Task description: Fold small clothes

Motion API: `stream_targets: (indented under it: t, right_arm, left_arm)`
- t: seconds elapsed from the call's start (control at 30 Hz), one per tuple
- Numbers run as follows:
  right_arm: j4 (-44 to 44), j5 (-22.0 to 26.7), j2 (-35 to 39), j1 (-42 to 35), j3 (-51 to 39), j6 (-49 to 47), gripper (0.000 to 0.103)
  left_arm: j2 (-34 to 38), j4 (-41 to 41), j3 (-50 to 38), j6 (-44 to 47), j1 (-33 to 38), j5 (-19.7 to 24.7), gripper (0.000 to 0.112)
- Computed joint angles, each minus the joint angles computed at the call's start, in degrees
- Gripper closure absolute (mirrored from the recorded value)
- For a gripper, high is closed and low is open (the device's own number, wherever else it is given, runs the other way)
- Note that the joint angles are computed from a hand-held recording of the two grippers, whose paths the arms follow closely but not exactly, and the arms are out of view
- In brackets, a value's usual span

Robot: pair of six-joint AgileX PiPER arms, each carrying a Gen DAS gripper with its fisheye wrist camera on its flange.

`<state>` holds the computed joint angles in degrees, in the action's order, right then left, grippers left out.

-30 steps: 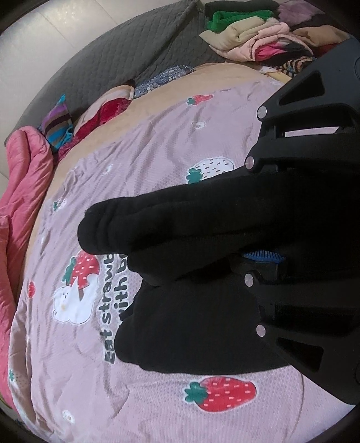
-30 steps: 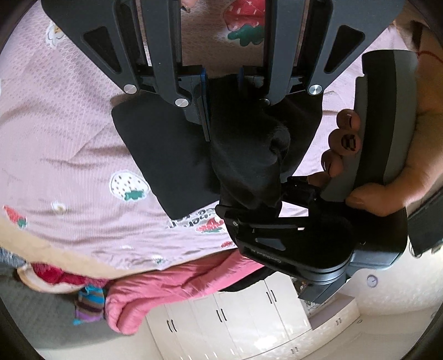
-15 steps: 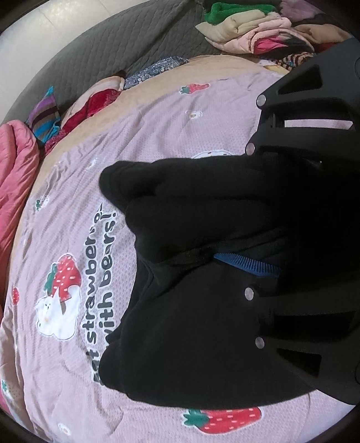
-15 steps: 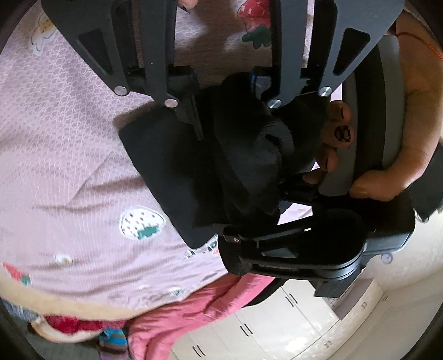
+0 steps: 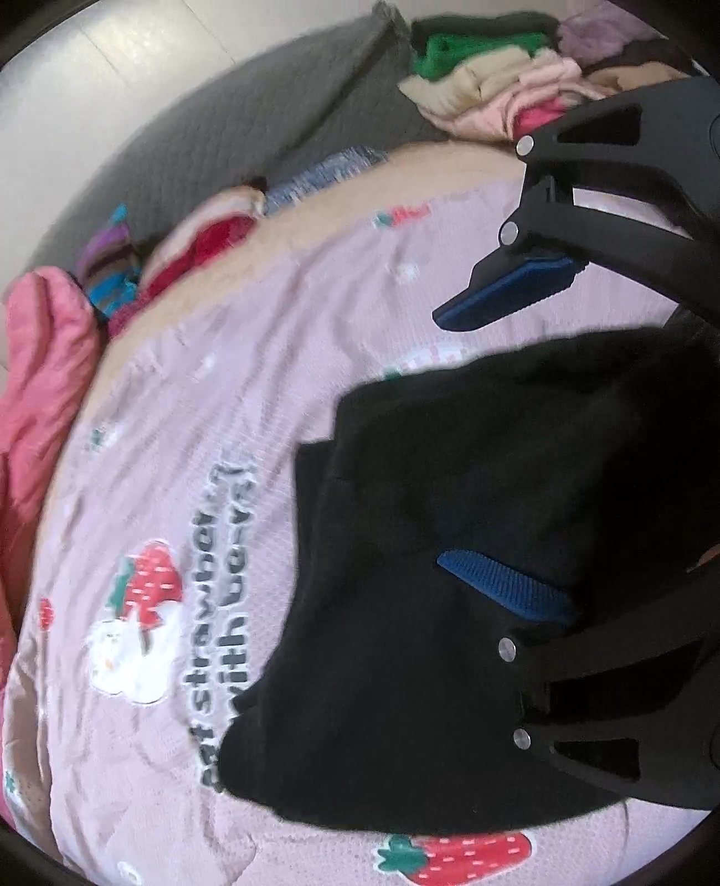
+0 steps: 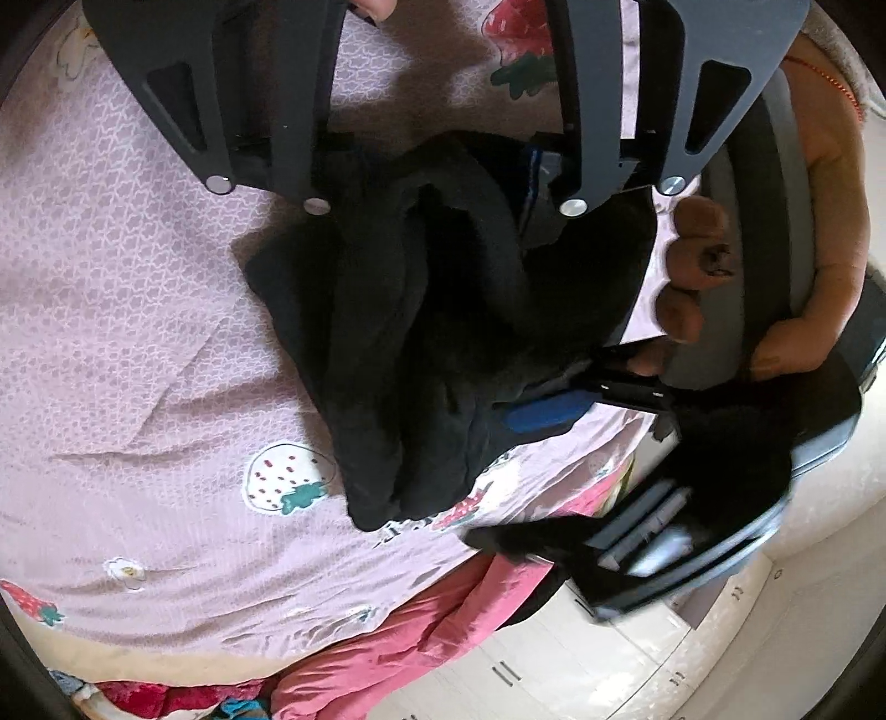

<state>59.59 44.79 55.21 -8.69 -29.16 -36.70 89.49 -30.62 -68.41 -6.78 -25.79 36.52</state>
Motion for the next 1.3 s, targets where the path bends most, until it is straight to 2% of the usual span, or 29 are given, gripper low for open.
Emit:
stream_targets:
  t: [0.03, 0.1, 0.2, 0.3, 0.43, 0.53, 0.57, 0.63, 0.67, 0.7, 0.9, 1.03, 1.1, 1.23, 1.3]
  right_arm:
    - [0.8, 2.0, 0.4, -1.9, -0.3, -1.4, 0.059]
    - [3.2, 8.1, 2.0, -6.3, -1.2, -5.4, 0.045]
    - [5.2, 14.7, 6.0, -10.5, -4.1, -8.8, 0.032]
    - [5.0, 18.1, 11.1, -11.1, -9.2, -8.9, 0.028]
    - [3.7, 20.4, 19.4, -10.2, -17.3, -5.5, 0.026]
    - [-0.8, 20.8, 25.6, -7.5, -24.5, -2.3, 0.026]
    - [-2.1, 21.5, 26.2, -7.7, -25.6, -1.4, 0.029]
    - [-6.3, 19.1, 28.3, -4.7, -29.5, 1.8, 0.049]
    - [-8.0, 17.6, 27.6, -3.6, -29.3, 2.3, 0.075]
    - [-10.2, 17.2, 27.1, -2.3, -30.3, 3.3, 0.091]
    - [-15.9, 11.8, 20.2, 3.5, -32.3, -1.9, 0.092]
    - [-22.0, 6.1, 25.7, 6.3, -34.1, 1.6, 0.092]
    - [-20.4, 5.3, 28.6, 4.5, -32.8, 0.0, 0.092]
    - [-9.4, 6.4, 29.0, -2.3, -27.3, -8.0, 0.09]
    - [-8.8, 5.5, 27.7, -3.4, -25.8, -7.3, 0.076]
  left_arm:
    - [-1.2, -0.8, 0.8, 0.8, 0.5, -0.3, 0.034]
    - [-5.6, -0.5, 3.8, 2.5, 2.3, -1.3, 0.031]
    - [-11.8, 8.2, 8.1, -1.8, 5.2, -0.4, 0.029]
    - [-15.9, 12.8, 13.2, -3.2, 7.3, -0.1, 0.029]
    - [-19.9, 14.3, 19.3, -2.3, 8.7, -1.4, 0.029]
    - [-21.4, 16.1, 22.2, -2.9, 7.9, -2.4, 0.029]
    - [-21.5, 15.8, 22.7, -2.3, 7.8, -2.5, 0.029]
    - [-21.2, 16.4, 23.1, -2.6, 6.8, -3.0, 0.029]
    - [-21.0, 17.2, 23.2, -3.3, 6.2, -3.3, 0.029]
    - [-21.1, 17.7, 23.3, -3.6, 6.0, -3.5, 0.029]
    - [-21.1, 27.9, 21.9, -14.1, 1.0, -3.6, 0.029]
    - [-19.2, 29.4, 21.0, -16.5, -1.6, -3.4, 0.028]
    - [-18.5, 30.4, 21.2, -17.4, -2.6, -3.7, 0.028]
    - [-18.2, 30.6, 22.3, -18.5, -3.4, -5.0, 0.027]
    - [-18.4, 30.5, 22.5, -18.8, -3.3, -5.0, 0.027]
